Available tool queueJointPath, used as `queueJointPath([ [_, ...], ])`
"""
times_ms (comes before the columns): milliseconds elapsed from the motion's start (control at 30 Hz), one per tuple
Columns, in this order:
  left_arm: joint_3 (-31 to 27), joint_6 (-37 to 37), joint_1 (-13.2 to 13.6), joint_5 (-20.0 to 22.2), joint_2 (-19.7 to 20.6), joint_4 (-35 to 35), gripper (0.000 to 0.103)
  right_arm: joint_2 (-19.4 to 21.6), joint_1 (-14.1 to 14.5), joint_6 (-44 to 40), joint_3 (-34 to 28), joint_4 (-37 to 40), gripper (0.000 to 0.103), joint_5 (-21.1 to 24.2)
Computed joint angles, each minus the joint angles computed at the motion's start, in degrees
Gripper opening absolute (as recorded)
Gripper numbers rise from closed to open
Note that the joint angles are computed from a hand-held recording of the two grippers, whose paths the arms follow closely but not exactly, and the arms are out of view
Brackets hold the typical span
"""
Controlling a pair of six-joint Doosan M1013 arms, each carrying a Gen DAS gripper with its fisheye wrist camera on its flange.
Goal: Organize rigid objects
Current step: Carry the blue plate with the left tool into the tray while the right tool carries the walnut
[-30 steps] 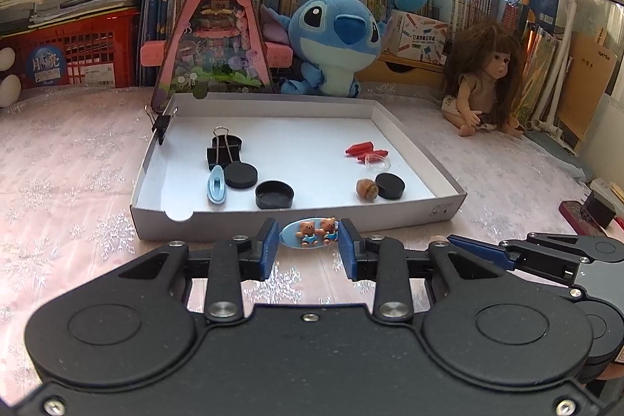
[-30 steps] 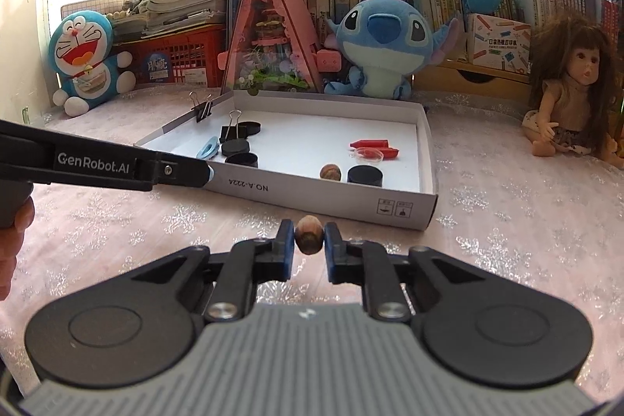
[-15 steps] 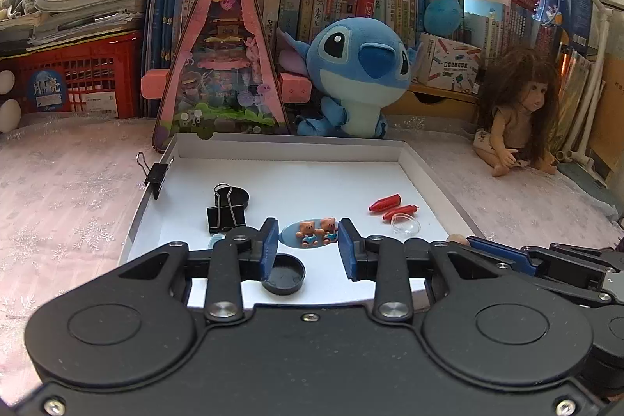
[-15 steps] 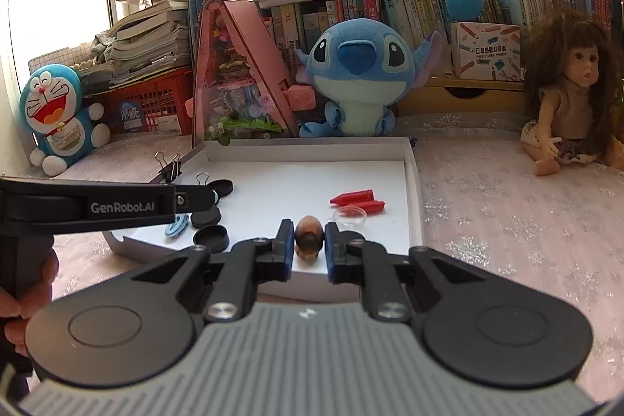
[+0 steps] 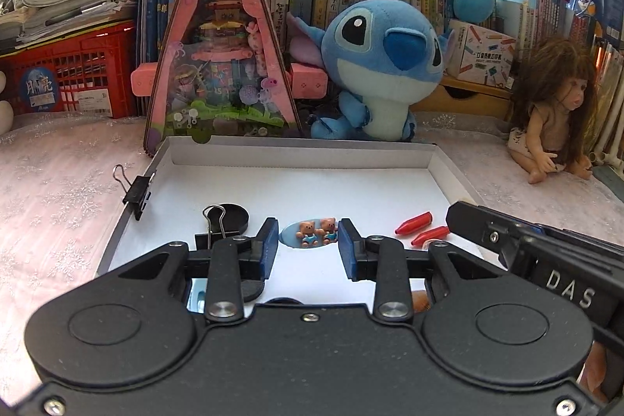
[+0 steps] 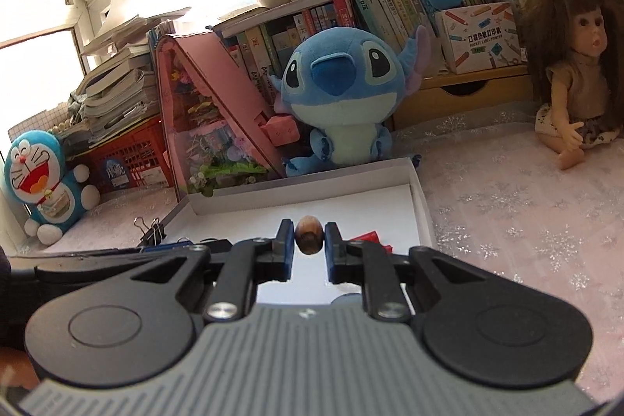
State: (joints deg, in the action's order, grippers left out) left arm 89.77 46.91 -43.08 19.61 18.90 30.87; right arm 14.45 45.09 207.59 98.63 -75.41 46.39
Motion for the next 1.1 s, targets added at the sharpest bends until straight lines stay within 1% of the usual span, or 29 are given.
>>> queueJointPath([
  [133,-1.83,2.41,0.25,1.54,1.4,-1.57,0.031,-0.02,-1.71,2.21,0.39,0.18,0.021,-2.94],
  [300,-4.23,8.5,0.84,2.76,2.94,-5.63,0.031,-0.88,-3.67,4.67,1.46,1.23,0.021,-6.9],
  [467,-7.07,14.7,1.44,4.1,4.67,-11.82,0.031,-1.46,-6.13,2.2,1.04,5.34,0.021,-10.71],
  [533,-7.96,15.87,1.5,5.32,5.2,-13.22,0.031,-1.23,-6.7,-0.09,0.47,7.49,0.021,-11.26],
  [600,-8.36,19.0,1.87,5.56,5.47,-16.98,0.031,-0.81,-7.15,-3.61,-0.25,10.09,0.021,-11.54],
  [667,-8.57,18.67,1.86,5.98,5.69,-16.34,0.031,-0.43,-7.59,-5.77,-0.76,12.11,0.021,-12.06],
  [800,-8.38,18.61,1.96,6.23,5.78,-15.92,0.031,0.03,-8.14,-4.67,-0.95,12.64,0.021,-13.96],
  [1000,-7.95,17.74,1.99,6.64,5.73,-14.84,0.031,1.27,-8.18,-7.91,-2.16,14.9,0.021,-13.7],
  [1100,-7.55,18.56,2.13,6.2,5.68,-15.98,0.031,1.62,-8.22,-8.91,-2.4,15.98,0.021,-13.4],
])
